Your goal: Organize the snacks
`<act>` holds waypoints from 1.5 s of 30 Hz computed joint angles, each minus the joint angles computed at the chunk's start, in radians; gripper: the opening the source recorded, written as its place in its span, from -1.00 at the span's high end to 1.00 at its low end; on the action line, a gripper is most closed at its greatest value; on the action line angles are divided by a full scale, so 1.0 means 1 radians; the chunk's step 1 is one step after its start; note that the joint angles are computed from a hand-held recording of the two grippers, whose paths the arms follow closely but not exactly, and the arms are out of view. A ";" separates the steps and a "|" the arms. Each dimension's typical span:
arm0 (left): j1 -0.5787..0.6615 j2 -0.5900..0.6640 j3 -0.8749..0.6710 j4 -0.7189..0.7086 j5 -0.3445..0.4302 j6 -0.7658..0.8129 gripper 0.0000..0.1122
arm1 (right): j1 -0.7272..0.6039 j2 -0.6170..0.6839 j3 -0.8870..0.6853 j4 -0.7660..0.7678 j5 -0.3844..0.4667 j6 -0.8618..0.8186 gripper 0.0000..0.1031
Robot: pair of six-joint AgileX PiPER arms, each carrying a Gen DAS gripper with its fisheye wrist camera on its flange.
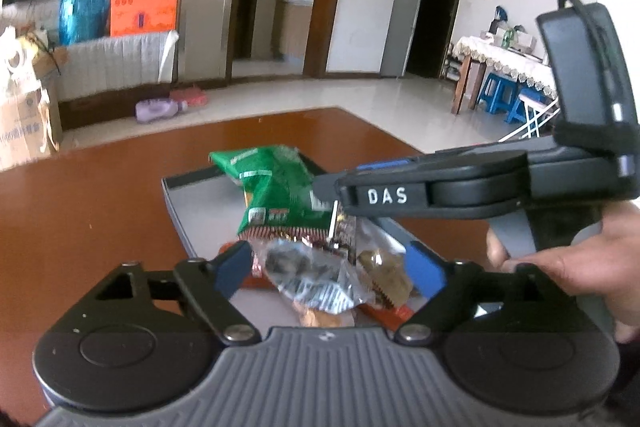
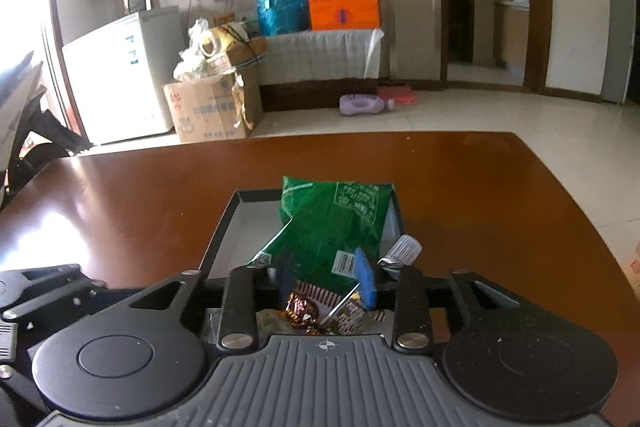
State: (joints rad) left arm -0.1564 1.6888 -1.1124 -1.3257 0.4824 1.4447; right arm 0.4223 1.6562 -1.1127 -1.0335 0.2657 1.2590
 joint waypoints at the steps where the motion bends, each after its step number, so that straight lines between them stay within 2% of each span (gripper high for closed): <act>1: -0.004 -0.007 0.008 -0.016 -0.015 0.020 -0.59 | 0.002 -0.001 0.002 -0.022 0.002 0.020 0.13; 3: -0.004 -0.017 0.021 -0.057 -0.029 0.062 -0.61 | 0.009 -0.007 0.009 -0.106 0.011 0.099 0.07; 5: 0.001 -0.019 0.013 -0.028 -0.036 0.025 -0.66 | 0.008 -0.011 0.023 -0.202 0.009 0.202 -0.10; 6: 0.002 -0.022 0.014 -0.031 -0.042 0.025 -0.66 | 0.008 -0.014 0.027 -0.223 0.009 0.225 -0.12; 13: -0.004 -0.042 0.033 -0.045 -0.084 0.055 -0.73 | 0.006 -0.040 0.050 -0.233 0.002 0.226 -0.24; 19: -0.031 -0.069 0.071 -0.127 -0.181 0.169 -0.73 | 0.021 -0.095 0.101 -0.294 0.013 0.273 -0.42; 21: -0.033 -0.071 0.071 -0.106 -0.203 0.143 -0.74 | 0.022 -0.102 0.110 -0.285 0.012 0.262 -0.42; 25: -0.019 -0.068 0.058 -0.003 -0.188 0.009 -0.78 | 0.015 -0.102 0.110 -0.271 0.012 0.254 -0.42; 36: 0.005 -0.087 0.074 -0.071 -0.141 0.058 -0.78 | 0.018 -0.102 0.119 -0.292 0.018 0.277 -0.42; 45: 0.000 -0.092 0.074 -0.047 -0.140 0.039 -0.78 | 0.008 -0.107 0.127 -0.293 0.011 0.276 -0.44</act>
State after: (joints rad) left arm -0.1561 1.5968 -1.0384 -1.3728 0.3423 1.4839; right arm 0.4303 1.5491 -0.9861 -1.3265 0.2763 1.5346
